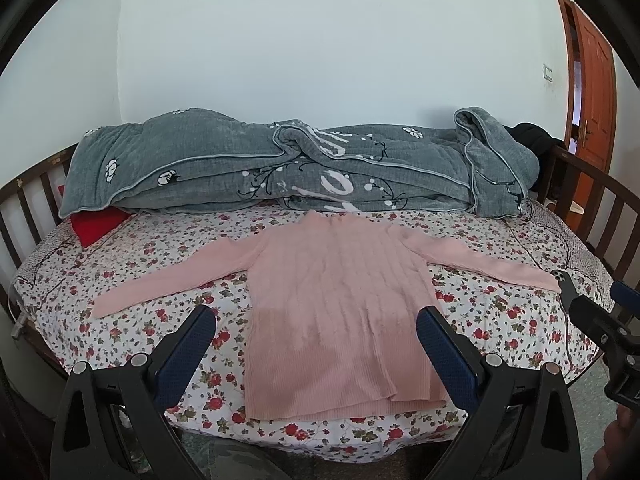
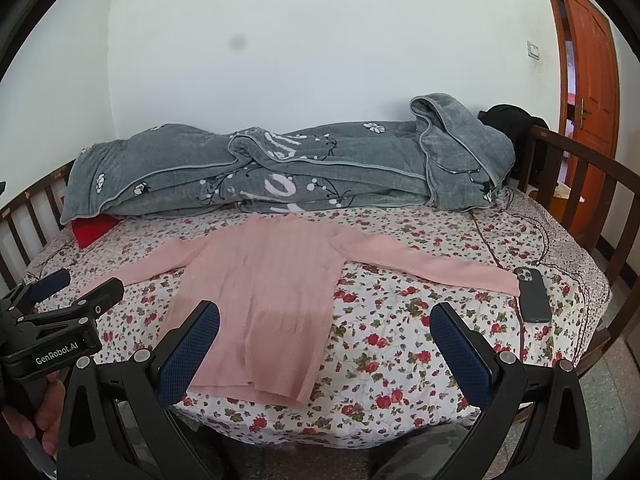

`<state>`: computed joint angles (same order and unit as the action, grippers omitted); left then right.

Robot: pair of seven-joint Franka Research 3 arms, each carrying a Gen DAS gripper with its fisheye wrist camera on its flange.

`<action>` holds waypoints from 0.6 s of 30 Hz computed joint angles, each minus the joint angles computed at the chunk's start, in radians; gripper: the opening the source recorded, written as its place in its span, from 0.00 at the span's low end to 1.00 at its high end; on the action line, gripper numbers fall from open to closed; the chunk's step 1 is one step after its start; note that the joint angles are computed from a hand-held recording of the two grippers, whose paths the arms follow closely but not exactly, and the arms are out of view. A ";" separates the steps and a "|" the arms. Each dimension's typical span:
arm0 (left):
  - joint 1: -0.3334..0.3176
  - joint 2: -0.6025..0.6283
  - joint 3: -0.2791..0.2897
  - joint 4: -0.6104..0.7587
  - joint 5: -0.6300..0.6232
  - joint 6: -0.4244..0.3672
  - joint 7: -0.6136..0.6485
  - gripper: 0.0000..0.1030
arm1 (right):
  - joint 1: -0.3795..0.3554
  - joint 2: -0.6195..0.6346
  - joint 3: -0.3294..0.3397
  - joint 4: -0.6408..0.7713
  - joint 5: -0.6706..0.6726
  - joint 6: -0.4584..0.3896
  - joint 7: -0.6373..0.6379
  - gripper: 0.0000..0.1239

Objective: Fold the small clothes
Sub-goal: 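Grasp the pink sweater's sleeve cuff with the left gripper and lift it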

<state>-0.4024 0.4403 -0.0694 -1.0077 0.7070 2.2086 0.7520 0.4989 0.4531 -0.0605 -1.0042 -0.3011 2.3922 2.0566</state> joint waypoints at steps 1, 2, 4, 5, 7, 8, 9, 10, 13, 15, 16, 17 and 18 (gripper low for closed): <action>-0.002 0.002 0.002 0.006 0.003 -0.003 0.000 0.99 | -0.001 0.004 0.001 0.007 0.001 -0.002 -0.005 0.83; -0.002 0.003 0.003 0.008 0.006 -0.003 -0.001 0.99 | 0.000 0.008 0.001 0.012 0.001 0.000 -0.007 0.83; -0.001 0.009 0.003 0.020 0.002 -0.007 0.003 0.99 | -0.001 0.013 0.002 0.021 0.005 0.003 -0.014 0.83; 0.002 0.009 0.004 0.021 0.000 -0.003 0.004 0.99 | -0.002 0.020 0.003 0.032 0.010 -0.001 -0.018 0.83; 0.007 0.006 0.005 0.013 -0.003 0.012 0.001 0.99 | -0.004 0.034 0.006 0.056 0.021 -0.005 -0.033 0.83; 0.012 0.006 0.005 0.011 -0.007 0.019 0.003 0.99 | -0.004 0.044 0.006 0.072 0.025 -0.008 -0.040 0.83; 0.019 0.011 0.004 0.014 -0.015 0.025 0.009 0.99 | -0.002 0.049 0.003 0.079 0.025 -0.008 -0.042 0.83; 0.024 0.017 0.005 0.019 -0.020 0.027 0.012 0.99 | 0.000 0.056 0.000 0.090 0.026 -0.008 -0.042 0.83; 0.045 0.033 0.012 0.021 -0.041 0.043 0.006 0.99 | 0.006 0.091 -0.009 0.136 0.027 -0.013 -0.046 0.83; 0.076 0.026 0.013 -0.023 -0.068 0.081 -0.010 0.99 | 0.012 0.136 -0.020 0.196 0.023 -0.030 -0.045 0.83; 0.088 0.023 0.014 -0.042 -0.078 0.097 -0.017 0.99 | 0.014 0.156 -0.023 0.221 0.024 -0.036 -0.050 0.83; 0.104 0.023 0.013 -0.059 -0.093 0.110 -0.021 0.99 | 0.014 0.192 -0.024 0.270 0.030 -0.052 -0.059 0.83; 0.127 0.019 0.010 -0.087 -0.114 0.138 -0.022 0.99 | 0.014 0.219 -0.026 0.298 0.034 -0.053 -0.068 0.83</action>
<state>-0.2750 0.4594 -0.0592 -1.0947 0.5931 2.3468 0.7303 0.5132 0.6720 -0.0868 -0.7058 -0.2669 2.3397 1.9889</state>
